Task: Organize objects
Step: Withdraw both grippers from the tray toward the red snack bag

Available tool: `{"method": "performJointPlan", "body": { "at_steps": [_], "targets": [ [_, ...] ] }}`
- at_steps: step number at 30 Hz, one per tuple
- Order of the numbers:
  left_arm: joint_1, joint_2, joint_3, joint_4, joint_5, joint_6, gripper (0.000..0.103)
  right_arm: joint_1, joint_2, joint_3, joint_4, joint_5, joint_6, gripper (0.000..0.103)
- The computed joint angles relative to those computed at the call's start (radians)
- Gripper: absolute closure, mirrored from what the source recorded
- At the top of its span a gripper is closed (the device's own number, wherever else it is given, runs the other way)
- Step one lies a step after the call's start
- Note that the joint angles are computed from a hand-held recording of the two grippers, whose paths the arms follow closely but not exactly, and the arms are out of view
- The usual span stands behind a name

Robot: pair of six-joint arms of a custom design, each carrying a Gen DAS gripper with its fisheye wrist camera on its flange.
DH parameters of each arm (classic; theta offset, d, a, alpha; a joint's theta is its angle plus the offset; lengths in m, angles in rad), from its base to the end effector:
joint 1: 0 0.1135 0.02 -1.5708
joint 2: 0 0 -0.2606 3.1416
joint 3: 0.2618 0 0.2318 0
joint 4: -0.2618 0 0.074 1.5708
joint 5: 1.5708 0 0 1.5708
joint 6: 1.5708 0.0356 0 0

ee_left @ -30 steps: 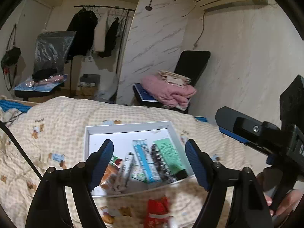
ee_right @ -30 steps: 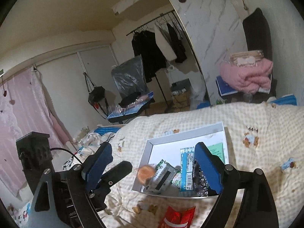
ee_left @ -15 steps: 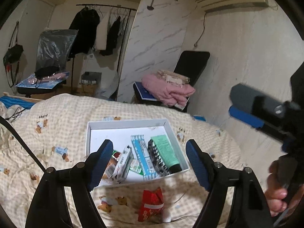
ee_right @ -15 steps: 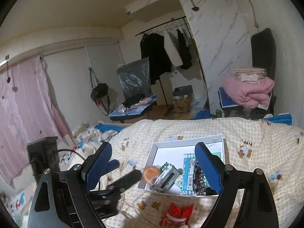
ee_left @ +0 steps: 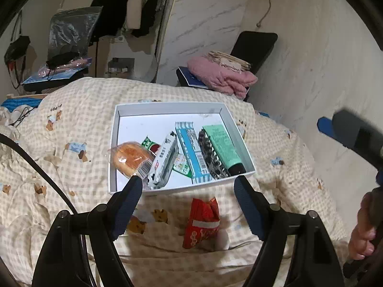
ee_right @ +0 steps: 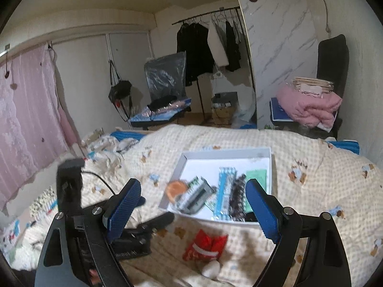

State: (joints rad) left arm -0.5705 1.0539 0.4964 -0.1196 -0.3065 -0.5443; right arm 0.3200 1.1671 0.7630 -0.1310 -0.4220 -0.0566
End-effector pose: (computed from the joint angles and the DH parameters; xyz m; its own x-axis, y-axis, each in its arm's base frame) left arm 0.1717 -0.0974 0.2049 -0.6152 -0.1918 -0.7647 -0.0019 0.9703 -0.2419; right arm 0.2220 0.0889 0.2660 -0.4481 -0.2029 -0.8707 -0.6478 0.7449 0.1599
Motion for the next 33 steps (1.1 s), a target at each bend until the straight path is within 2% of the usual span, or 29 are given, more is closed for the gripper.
{"method": "performJointPlan", "body": {
  "at_steps": [4, 7, 8, 13, 18, 27, 30, 33],
  "targets": [
    [-0.042, 0.018, 0.008, -0.01, -0.054, 0.015, 0.021, -0.023, 0.01, -0.062, 0.031, -0.009, -0.017, 0.013],
    [-0.089, 0.081, 0.043, -0.05, -0.188, 0.0, 0.021, -0.044, 0.046, -0.084, 0.039, -0.008, -0.021, 0.013],
    [-0.089, 0.097, 0.047, -0.054, -0.201, 0.003, 0.021, -0.052, 0.055, -0.101, 0.057, -0.009, -0.018, 0.013],
    [-0.008, 0.12, 0.012, 0.006, -0.072, 0.023, 0.021, -0.073, 0.099, -0.148, 0.104, -0.016, -0.012, 0.013],
    [0.023, 0.157, 0.003, 0.026, -0.007, 0.033, 0.021, -0.07, 0.131, -0.166, 0.122, -0.019, -0.01, 0.013],
    [0.028, 0.206, -0.012, 0.04, 0.03, 0.01, 0.021, -0.023, 0.16, -0.209, 0.149, 0.028, -0.035, 0.013],
    [0.055, 0.246, -0.011, 0.054, 0.072, 0.006, 0.021, 0.003, 0.193, -0.213, 0.15, 0.079, -0.037, 0.013],
    [0.074, 0.287, -0.016, 0.074, 0.108, -0.002, 0.021, 0.006, 0.216, -0.222, 0.164, 0.078, -0.037, 0.013]
  ]
}}
